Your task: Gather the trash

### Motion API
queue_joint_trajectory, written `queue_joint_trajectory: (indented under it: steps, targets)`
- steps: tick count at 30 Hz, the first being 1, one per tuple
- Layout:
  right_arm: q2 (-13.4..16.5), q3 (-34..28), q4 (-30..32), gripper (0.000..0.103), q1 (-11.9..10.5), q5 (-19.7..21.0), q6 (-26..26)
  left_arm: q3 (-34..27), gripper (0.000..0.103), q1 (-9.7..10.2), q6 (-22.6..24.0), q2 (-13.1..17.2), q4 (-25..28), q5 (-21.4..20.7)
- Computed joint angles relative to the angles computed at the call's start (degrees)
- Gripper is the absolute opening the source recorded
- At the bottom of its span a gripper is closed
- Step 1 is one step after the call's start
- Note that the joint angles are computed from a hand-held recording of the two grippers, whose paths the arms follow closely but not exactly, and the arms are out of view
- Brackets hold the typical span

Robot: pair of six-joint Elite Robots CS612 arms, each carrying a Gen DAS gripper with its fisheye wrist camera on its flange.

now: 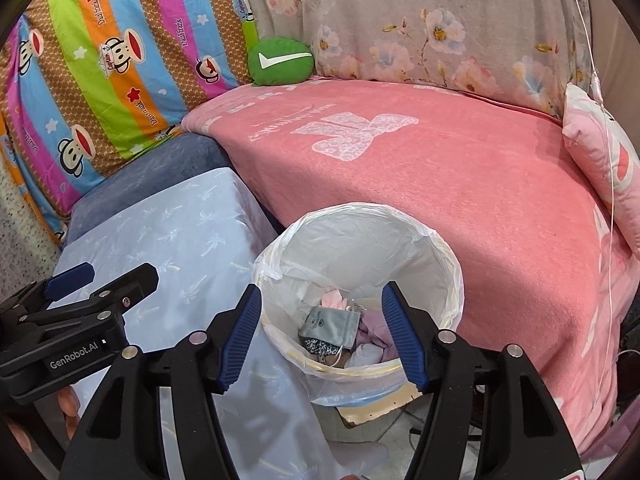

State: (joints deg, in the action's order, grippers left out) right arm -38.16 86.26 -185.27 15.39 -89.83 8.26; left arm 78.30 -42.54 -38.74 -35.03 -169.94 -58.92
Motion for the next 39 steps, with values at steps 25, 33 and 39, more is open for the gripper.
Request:
queue_joint_trajectory:
  steps: [25, 33, 39]
  targets:
    - [0.0, 1.1, -0.5, 0.098, 0.0, -2.7, -0.6, 0.0, 0.092, -0.40, -1.4, 0.0, 2.8, 1.3]
    - [-0.4, 1.7, 0.0, 0.098, 0.2, -3.4, -0.6, 0.0, 0.093, -0.61, -1.5, 0.0, 3.6, 1.4]
    - [-0.5, 1.9, 0.9, 0.098, 0.3, -3.7, -0.6, -0.1, 0.093, -0.72, -1.5, 0.0, 4.2, 1.1]
